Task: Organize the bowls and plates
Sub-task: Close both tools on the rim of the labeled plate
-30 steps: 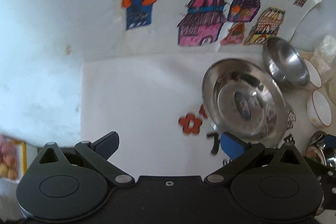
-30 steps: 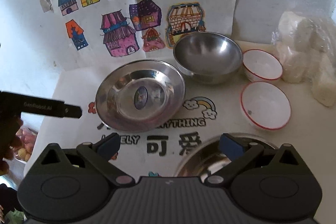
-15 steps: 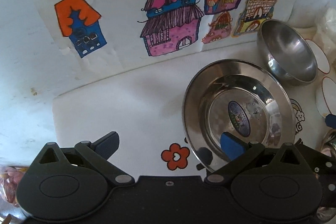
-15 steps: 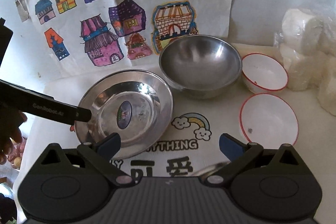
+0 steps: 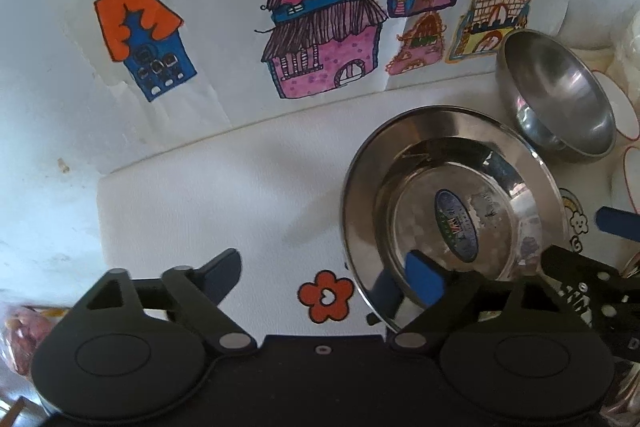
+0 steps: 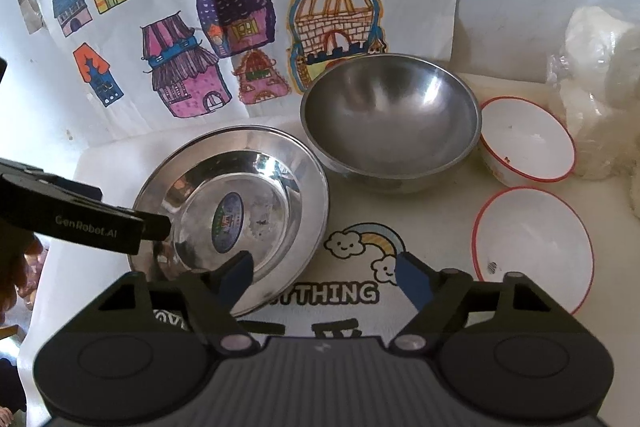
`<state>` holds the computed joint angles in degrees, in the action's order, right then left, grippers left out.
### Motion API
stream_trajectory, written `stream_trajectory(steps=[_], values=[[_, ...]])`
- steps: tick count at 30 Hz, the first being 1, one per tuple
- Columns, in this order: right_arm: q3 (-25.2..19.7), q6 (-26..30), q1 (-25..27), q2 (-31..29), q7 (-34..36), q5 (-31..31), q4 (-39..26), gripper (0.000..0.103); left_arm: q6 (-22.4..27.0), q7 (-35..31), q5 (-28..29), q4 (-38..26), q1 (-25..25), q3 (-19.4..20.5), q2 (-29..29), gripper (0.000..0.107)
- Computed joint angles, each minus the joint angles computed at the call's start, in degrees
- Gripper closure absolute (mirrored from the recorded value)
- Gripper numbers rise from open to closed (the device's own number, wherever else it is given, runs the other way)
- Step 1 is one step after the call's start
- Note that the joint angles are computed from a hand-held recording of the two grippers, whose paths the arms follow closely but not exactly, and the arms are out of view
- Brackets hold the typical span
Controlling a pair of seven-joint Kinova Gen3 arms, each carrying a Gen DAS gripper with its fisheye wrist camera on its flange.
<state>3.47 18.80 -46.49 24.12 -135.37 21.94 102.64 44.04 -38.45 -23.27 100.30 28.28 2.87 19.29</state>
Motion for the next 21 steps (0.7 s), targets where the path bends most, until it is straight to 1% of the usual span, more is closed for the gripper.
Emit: stream_trajectory(steps=[4, 6, 9, 10, 11, 12, 15, 16, 17, 18, 21], values=[[-3.26, 0.45, 3.33, 0.76, 3.31, -2.61, -1.31, 0.033, 0.21, 1.19, 0.26, -0.78, 0.42, -0.03, 0.6, 0.027], [-4.24, 1.07, 4.26, 1.3, 4.77, -3.96, -2.12, 0.043, 0.17, 1.71, 0.62, -1.03, 0.49, -0.06, 0.85, 0.032], [-5.35, 1.1, 5.51, 1.69, 6.67, -5.99, -2.64, 0.046, 0.33, 2.12, 1.37, -1.39, 0.47, 0.04, 0.99, 0.039], [-5.68, 1.01, 5.91, 1.78, 7.36, -6.61, -2.72, 0.047, 0.4, 2.37, 1.6, -1.7, 0.52, 0.03, 1.29, 0.043], [-6.05, 1.01, 6.32, 1.91, 8.1, -7.26, -2.87, 0.052, 0.58, 2.57, 1.9, -2.0, 0.53, 0.03, 1.54, 0.049], [-6.47, 0.98, 6.78, 2.0, 8.87, -7.96, -2.96, 0.056, 0.43, 2.43, 2.34, -1.84, 0.27, 0.08, 1.42, 0.053], [-7.16, 0.55, 7.63, 2.05, 10.91, -9.73, -2.97, 0.063, -1.2, 1.61, 3.8, -1.15, -0.54, 0.44, 1.1, 0.066], [-7.13, 0.3, 7.63, 2.01, 11.47, -10.0, -2.9, 0.065, -1.7, 1.13, 4.01, -0.95, -0.69, 0.54, 0.95, 0.074], [-7.31, 0.1, 7.81, 1.96, 12.26, -10.28, -2.85, 0.07, -2.35, 0.44, 4.55, -0.68, -1.04, 0.76, 0.8, 0.076], [-7.57, 0.08, 8.06, 1.93, 13.04, -10.67, -2.88, 0.075, -2.59, 0.26, 4.75, -0.6, -1.02, 0.71, 0.77, 0.077], [-8.29, 0.12, 8.87, 1.94, 15.02, -12.03, -2.94, 0.076, -3.33, 0.69, 4.82, -0.02, -0.69, 0.28, 0.42, 0.078]])
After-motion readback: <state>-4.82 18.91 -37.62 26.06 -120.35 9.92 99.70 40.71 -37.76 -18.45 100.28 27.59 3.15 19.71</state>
